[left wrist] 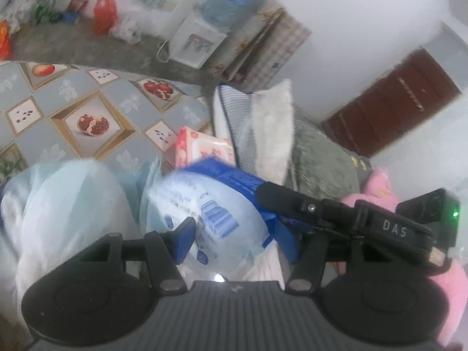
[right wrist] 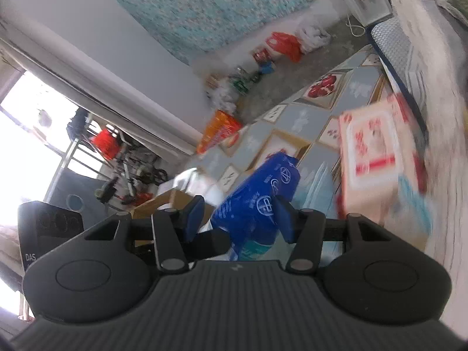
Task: Organize soft objects
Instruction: 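Lift the blue wet-wipes pack off the table with the right tool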
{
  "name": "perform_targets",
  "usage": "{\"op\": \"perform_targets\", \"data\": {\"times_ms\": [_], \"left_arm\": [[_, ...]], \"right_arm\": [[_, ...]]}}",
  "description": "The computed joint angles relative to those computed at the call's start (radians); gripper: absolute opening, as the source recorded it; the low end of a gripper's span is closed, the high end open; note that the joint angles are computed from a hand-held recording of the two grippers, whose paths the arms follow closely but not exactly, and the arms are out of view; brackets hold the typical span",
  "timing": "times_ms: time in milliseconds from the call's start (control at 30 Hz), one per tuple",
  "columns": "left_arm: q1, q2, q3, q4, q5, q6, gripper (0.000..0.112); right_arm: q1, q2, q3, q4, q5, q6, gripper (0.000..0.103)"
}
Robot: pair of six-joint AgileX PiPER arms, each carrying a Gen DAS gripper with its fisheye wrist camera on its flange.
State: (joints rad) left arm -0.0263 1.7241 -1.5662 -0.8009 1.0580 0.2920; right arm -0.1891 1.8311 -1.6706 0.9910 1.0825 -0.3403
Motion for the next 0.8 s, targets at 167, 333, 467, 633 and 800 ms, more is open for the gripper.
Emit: {"op": "perform_targets", "data": {"times_ms": [167,333,467,633,800], "left_arm": [[0.063,-0.243,0.325,-0.084,0.034,0.173,0.06],[0.126,-0.397,0.606,-0.163,0.091,0.337,0.06],[0.191,-0.4,0.77,-0.238,0.148,0.465,0.06],[0.252,-0.293,0.896,-0.264,0.134,0.589,0.06],[0.371,-0.177,0.908,-0.25,0.156,0.685,0.06]], "right_arm": [[-0.075,-0.347,0.5,0.188,-0.033,-0.206,0.053],[-0.181,-0.704,0.92,0.265,-0.026,-0.324,0.054],[-0.316,-0.902,1.108,0.262,0.063,-0.339,0.054],[-0.281,-0.984,1.245,0.246,-0.006,-0.32,0.055],[-0.084,-0.83,1.338,0.497,-0.152,-0.498,0.055]]}}
